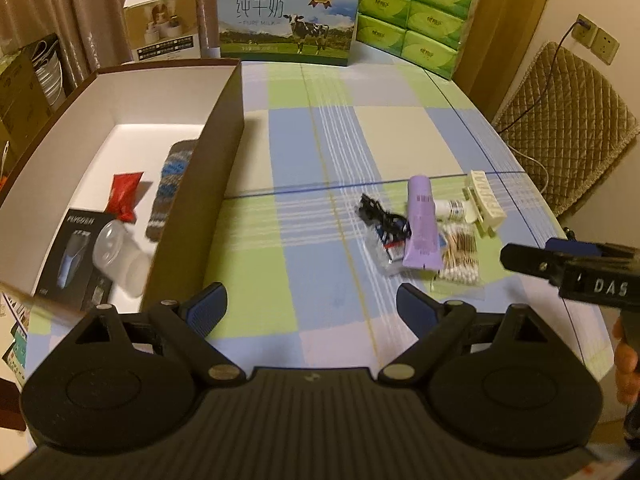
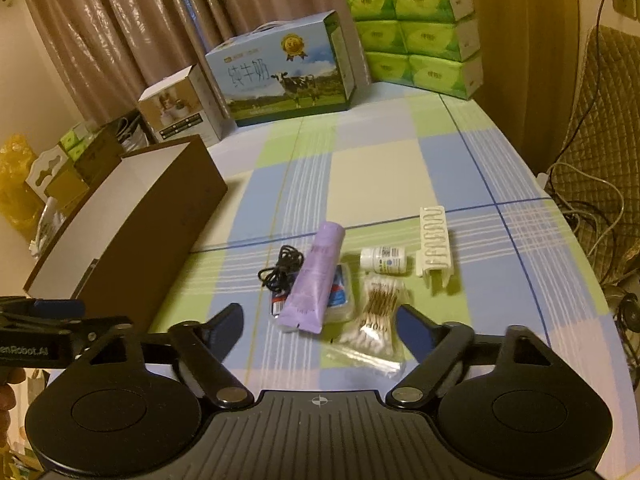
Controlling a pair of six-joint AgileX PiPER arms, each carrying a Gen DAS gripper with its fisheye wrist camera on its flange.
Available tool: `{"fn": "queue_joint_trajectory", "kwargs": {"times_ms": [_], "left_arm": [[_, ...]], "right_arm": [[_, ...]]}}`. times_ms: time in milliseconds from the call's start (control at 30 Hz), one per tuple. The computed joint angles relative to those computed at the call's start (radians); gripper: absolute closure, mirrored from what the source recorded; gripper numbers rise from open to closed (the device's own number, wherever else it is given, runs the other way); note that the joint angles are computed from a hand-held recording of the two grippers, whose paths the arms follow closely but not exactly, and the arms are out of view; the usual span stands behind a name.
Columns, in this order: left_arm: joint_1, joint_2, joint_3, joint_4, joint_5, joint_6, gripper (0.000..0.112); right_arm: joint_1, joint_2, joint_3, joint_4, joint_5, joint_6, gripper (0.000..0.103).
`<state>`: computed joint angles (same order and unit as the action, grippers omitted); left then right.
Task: Organize objects
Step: 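Withdraw both tools and approach the lilac tube and toiletries with the right tool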
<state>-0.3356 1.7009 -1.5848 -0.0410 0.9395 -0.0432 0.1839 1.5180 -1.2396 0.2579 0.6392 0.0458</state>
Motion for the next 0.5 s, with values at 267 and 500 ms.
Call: {"fn": "queue_joint_trajectory", "kwargs": {"times_ms": [267,500], "left_arm": [[-0.057,0.134,-0.129,0.067,0.002,-0.069,0.023],[-0.062,0.24,-0.235,0.082,0.033,-0.086,0.024]], "right_arm": [[-0.008,0.114,-0.08,0.055,-0.019,-0.05,0.051],[-0.015,0.209,-0.15,0.082,-0.01,-0.061,0.065]]}}
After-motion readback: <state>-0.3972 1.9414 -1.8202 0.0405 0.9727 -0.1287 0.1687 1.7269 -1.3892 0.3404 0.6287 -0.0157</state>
